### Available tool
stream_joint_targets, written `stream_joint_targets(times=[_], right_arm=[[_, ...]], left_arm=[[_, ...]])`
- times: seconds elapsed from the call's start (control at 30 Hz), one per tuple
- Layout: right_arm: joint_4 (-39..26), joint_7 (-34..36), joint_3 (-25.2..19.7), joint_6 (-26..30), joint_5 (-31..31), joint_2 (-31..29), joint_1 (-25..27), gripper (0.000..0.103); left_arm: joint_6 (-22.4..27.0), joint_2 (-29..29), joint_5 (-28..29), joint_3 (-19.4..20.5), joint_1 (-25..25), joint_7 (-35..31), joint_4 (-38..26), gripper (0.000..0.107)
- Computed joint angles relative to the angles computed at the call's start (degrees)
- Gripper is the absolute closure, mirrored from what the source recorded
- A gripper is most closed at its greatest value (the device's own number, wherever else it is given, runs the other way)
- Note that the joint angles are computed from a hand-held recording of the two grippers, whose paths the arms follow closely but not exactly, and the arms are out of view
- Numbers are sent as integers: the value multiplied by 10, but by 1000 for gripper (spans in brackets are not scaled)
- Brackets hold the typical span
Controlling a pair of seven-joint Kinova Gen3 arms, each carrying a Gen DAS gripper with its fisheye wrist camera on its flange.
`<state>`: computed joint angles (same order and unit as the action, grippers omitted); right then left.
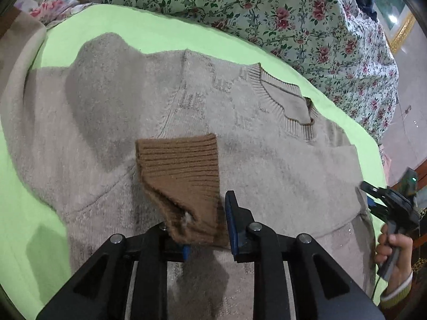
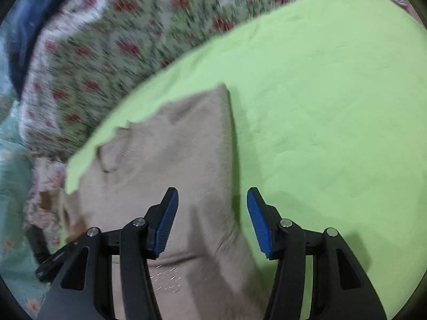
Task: Fold small clothes
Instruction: 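Lay the sleeve on the body and open the right gripper, then fold the held cuff across the body with the left gripper and release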
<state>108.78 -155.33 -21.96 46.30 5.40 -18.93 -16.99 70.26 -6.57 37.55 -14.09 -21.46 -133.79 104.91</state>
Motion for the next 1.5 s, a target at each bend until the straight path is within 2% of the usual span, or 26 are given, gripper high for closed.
stream_joint_targets(times=[0.03,0.1,0.17,0.23,0.33,0.37,0.43,0.47,0.53,0.57,0.6,0.67,0.73,0.8,0.87,0.93,0.97,1.03,1.2,1.33,1.5], right_arm=[[1,23,15,-6,-10,12,-12,49],[-16,64,15,10,-1,27,-15,93],[-48,70,-23,56,37,26,14,94],[-69,70,-34,98,67,28,20,95],[-65,57,-22,117,68,44,6,95],[-72,38,-38,136,81,45,9,94],[-88,-8,-90,181,127,33,30,84],[-92,-31,-117,194,150,24,38,84],[-95,-67,-140,191,173,3,22,84],[-92,-71,-136,176,170,2,2,81],[-87,-65,-121,153,158,6,-24,72],[-74,-55,-80,128,121,20,-67,65],[-55,-78,-75,128,114,25,-68,66],[-41,-114,-68,116,107,0,-65,66],[-52,-122,-89,132,98,-13,-45,65],[-53,-130,-102,121,95,-29,-47,59],[-53,-131,-112,113,90,-38,-46,53],[-60,-135,-149,107,87,-37,-35,50],[-79,-148,-217,90,73,-23,-24,50],[-84,-173,-257,76,73,-7,-17,50],[-83,-208,-270,55,80,23,-30,50]], left_arm=[[-1,-1,-1,0,0,0,1,88],[4,-3,-3,2,3,2,-5,88],[12,-3,8,2,7,-5,-10,88],[0,-8,7,9,13,-11,-6,89],[-17,-4,-15,19,19,-2,1,88],[-9,0,-10,10,20,-6,1,88],[4,-2,1,-2,12,-17,2,87],[3,-5,1,-3,9,-18,3,87],[5,-6,2,-6,6,-18,4,87],[6,-6,1,-6,5,-17,4,87],[6,-8,-4,-5,4,-15,4,87],[6,-15,-10,-6,2,-13,6,87],[20,-21,-11,-24,-7,-26,5,85],[35,-22,-15,-46,-23,-42,0,82],[52,-14,-11,-68,-44,-56,-13,80],[72,5,7,-91,-75,-73,-35,74],[77,15,16,-97,-91,-79,-45,65],[71,38,33,-105,-123,-77,-70,53],[28,106,70,-95,-183,-35,-142,51],[17,182,105,-71,-220,5,-226,40],[-22,263,72,-34,-217,83,-320,40]])
